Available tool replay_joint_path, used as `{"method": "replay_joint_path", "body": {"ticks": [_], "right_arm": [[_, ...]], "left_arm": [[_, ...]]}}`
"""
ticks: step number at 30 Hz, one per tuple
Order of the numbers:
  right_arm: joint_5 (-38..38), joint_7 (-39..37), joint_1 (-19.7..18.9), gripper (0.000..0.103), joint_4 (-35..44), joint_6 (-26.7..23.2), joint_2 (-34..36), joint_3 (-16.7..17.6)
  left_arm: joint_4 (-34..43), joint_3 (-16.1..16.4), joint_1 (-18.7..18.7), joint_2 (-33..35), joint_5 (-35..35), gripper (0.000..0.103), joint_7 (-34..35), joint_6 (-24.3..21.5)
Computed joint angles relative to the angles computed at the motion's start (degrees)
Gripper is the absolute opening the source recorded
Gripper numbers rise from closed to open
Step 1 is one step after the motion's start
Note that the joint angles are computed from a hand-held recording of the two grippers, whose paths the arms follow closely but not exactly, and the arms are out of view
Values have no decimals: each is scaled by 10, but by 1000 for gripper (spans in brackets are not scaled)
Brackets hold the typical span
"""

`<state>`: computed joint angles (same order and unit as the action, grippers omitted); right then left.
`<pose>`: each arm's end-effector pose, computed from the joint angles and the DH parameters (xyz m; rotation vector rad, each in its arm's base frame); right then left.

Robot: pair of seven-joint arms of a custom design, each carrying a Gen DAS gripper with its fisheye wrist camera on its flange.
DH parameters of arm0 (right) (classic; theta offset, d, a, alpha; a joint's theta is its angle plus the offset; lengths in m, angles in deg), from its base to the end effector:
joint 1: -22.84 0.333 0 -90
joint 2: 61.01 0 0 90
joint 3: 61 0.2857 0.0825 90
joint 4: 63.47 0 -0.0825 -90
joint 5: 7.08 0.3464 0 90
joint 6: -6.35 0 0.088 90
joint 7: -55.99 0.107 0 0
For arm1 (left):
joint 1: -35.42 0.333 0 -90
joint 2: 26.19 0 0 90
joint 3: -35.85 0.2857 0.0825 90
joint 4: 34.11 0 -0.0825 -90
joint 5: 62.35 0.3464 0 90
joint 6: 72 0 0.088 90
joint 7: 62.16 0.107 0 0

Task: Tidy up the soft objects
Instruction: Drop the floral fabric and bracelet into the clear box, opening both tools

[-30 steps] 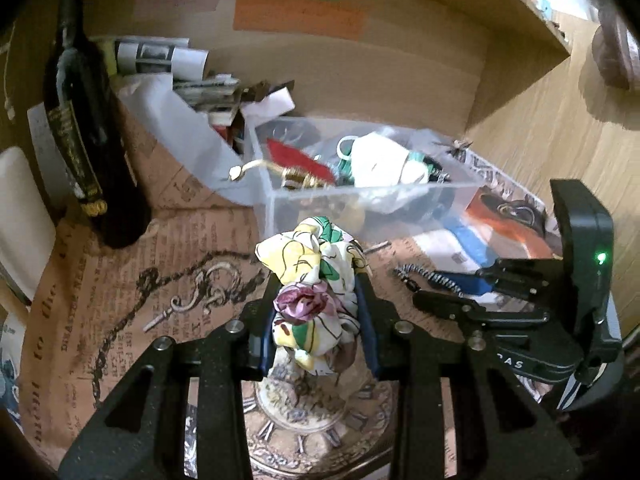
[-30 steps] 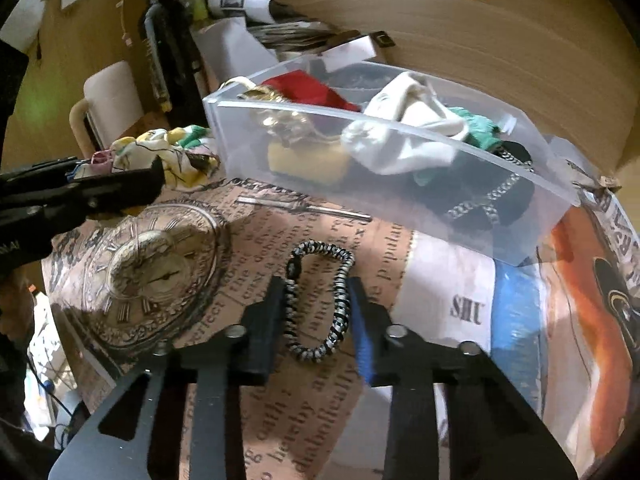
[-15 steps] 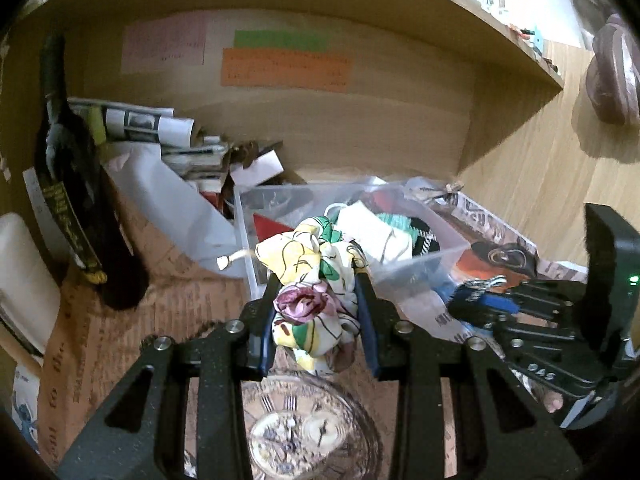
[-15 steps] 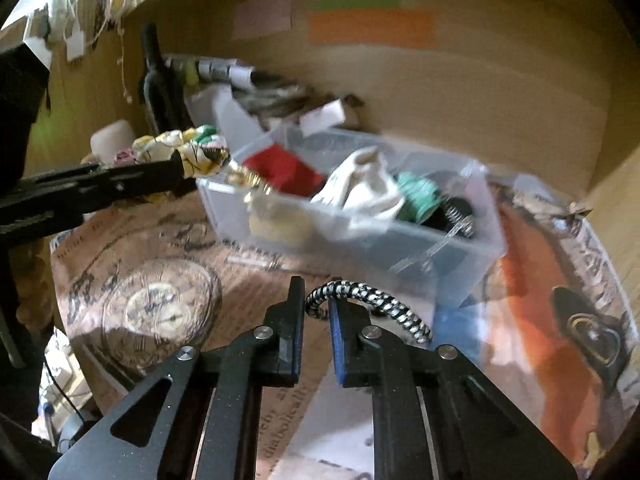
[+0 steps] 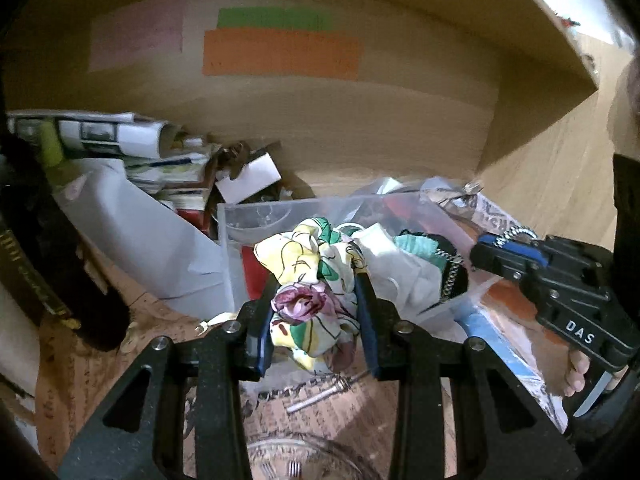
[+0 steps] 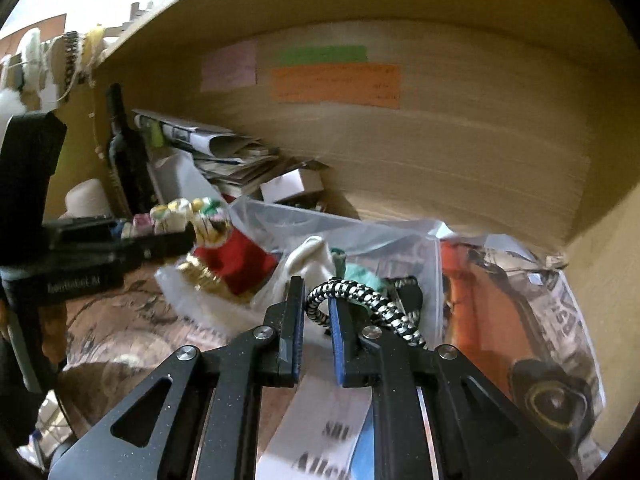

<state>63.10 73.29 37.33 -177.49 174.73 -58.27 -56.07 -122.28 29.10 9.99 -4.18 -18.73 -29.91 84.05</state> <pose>0.5503 0.1287 0.4964 -1.8442 1.0991 -0.5620 0.5618 -0.3679 0.5065 -1.6295 1.8034 -0.9972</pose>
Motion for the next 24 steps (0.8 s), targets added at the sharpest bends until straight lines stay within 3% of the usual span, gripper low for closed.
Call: {"method": "replay_joint_path", "body": {"ticks": [4,9,11,12,16,18,24], "right_arm": [[-86,94,-8,11,34,-30,41,-7],[-139,150,-25,11,33,-54,53,-2],[-158,169,-30,16,32,-65,55,-2],[-164,177,-33,23,29,-68,54,-2],[-134,166,-47,53,23,-80,46,1],[-119,154,-51,54,14,-84,37,0],[-87,123,-47,54,-15,-82,4,-8]], "left_arm": [[47,-19,16,42,-62,35,57,-18],[77,-14,7,69,-91,37,92,-38],[81,-11,3,73,-97,43,100,-43],[79,-7,-1,72,-95,45,98,-42],[61,-1,-5,60,-88,51,90,-30],[49,4,-9,51,-78,55,78,-24],[-1,15,-15,9,-34,56,19,4]]}}
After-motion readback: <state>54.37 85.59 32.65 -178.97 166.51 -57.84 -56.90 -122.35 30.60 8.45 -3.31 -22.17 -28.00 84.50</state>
